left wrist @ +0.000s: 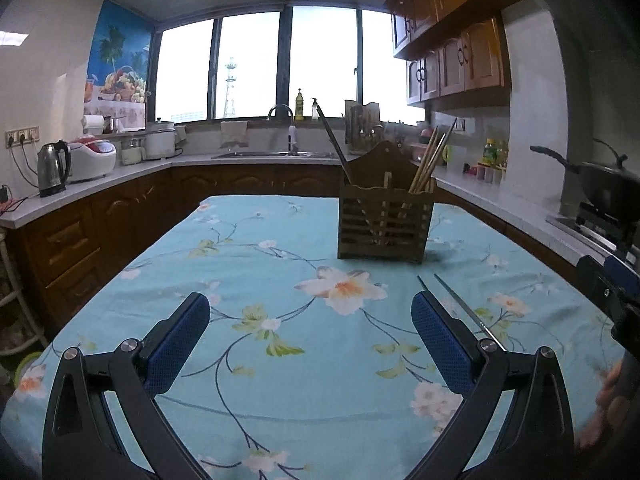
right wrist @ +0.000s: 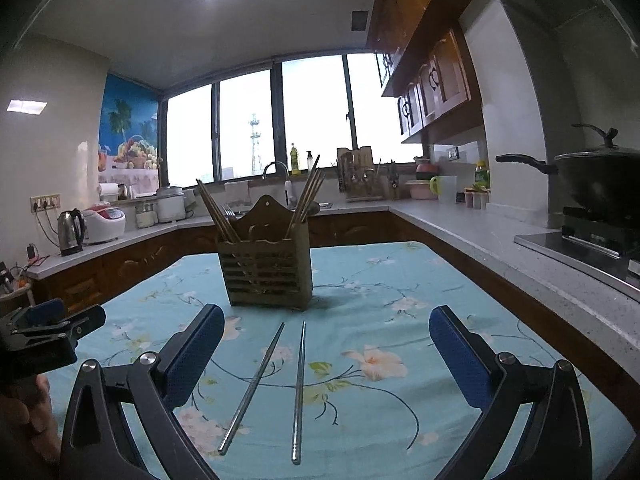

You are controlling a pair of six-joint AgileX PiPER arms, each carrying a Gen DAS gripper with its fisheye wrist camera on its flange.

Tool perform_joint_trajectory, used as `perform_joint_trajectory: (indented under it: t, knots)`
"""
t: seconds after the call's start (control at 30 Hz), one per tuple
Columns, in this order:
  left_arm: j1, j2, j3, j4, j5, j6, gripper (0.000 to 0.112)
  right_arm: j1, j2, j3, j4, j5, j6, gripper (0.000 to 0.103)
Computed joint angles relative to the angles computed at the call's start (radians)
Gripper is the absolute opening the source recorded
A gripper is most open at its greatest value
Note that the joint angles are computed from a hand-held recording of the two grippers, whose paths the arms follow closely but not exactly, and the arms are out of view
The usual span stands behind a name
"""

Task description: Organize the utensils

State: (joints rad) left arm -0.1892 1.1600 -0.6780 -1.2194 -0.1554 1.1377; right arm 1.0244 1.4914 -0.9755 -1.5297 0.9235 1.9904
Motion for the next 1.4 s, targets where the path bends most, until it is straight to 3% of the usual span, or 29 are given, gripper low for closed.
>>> perform_joint_trajectory:
  t: [0.47, 1.4]
  knots:
    - [-0.026, 0.009, -0.004, -0.201, -0.031, 0.199, 0.103, 0.001, 0.001, -0.002, 0.032, -0.012, -0.013, 0.103]
    - [-0.038, -0.023, 0.018, -0.083, -0.083, 0.082, 0.103, 0.022, -0.002, 0.002, -0.013, 0.013, 0.017, 0.103]
